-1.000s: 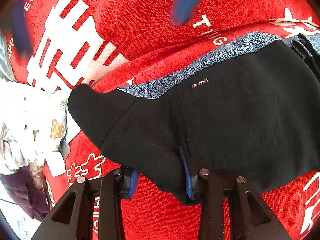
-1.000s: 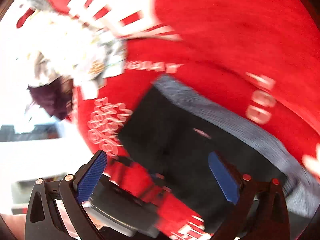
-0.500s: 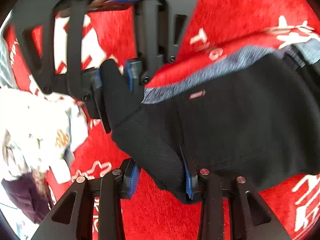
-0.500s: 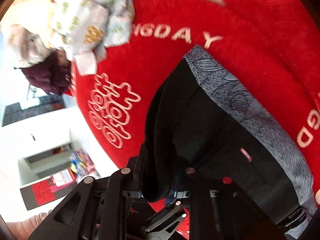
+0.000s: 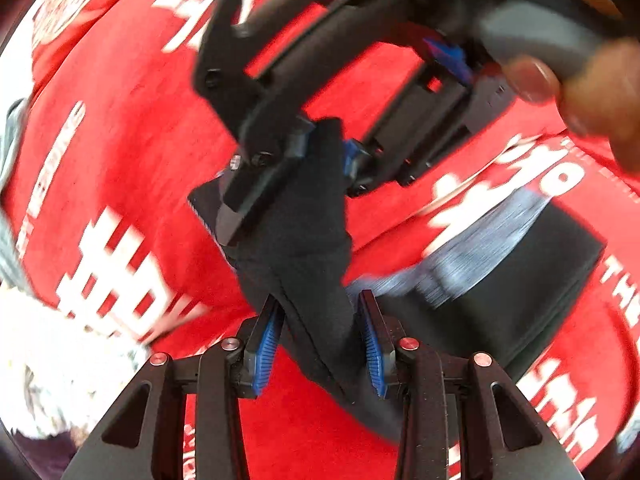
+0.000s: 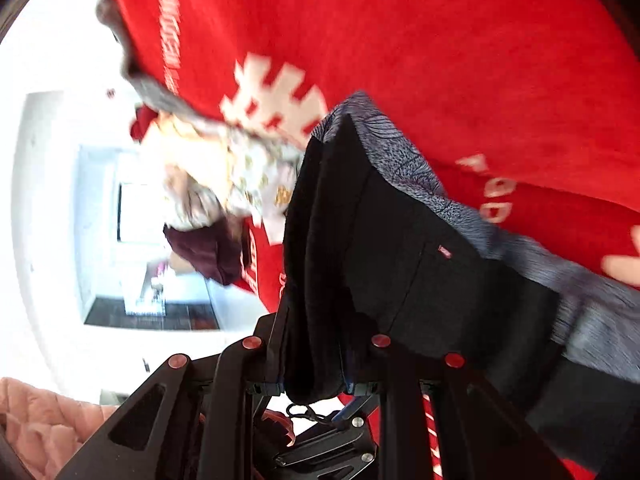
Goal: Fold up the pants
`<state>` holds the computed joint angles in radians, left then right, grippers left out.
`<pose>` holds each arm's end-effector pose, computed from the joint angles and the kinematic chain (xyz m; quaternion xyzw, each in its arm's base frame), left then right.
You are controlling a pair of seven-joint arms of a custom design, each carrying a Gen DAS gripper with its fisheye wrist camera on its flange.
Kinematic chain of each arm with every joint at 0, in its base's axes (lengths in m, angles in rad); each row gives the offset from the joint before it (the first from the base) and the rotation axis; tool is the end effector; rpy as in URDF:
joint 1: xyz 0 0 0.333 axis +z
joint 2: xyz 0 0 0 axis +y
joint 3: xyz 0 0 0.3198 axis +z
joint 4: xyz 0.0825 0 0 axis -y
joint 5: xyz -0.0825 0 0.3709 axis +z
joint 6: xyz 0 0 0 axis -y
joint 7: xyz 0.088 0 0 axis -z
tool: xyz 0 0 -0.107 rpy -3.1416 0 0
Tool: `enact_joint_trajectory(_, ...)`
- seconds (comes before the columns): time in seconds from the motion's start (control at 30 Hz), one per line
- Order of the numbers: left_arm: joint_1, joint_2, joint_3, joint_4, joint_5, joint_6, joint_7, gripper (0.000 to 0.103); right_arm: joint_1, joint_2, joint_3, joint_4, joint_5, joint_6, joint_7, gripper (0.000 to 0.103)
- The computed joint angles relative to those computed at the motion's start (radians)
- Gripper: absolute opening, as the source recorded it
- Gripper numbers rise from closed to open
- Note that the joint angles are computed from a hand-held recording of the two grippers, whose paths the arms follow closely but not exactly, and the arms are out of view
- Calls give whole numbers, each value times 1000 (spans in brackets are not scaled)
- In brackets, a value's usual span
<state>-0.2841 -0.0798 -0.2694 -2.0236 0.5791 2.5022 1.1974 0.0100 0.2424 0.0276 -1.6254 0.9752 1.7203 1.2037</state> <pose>0.4754 -0.3031 0.5531 -0.4538 0.8186 -0.1726 0.3069 0.6157 0.0982 0.5147 -0.6770 0.5709 0.3205 0.3361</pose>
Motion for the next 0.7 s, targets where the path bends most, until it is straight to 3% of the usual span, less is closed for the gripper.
enact_joint_trajectory(0.13,-59,98,-42,114,20,-12,1,38,-81,-116,-75,-140,18,2,-42,22)
enact_joint_trajectory(0.4,-212,312,-61,280,-19,-85,41,38,-207,-177,-192,-309,-56,12,-52,22)
enact_joint_trajectory(0.57,-282,429,-46,366,-53,-182,50,38,-251,-141,-206,-386,-103,61,-64,22)
enact_joint_trajectory(0.7,-318,449,-25,375,-13,-195,42,39,-276,-125,-208,-420,-98,83,-65,22)
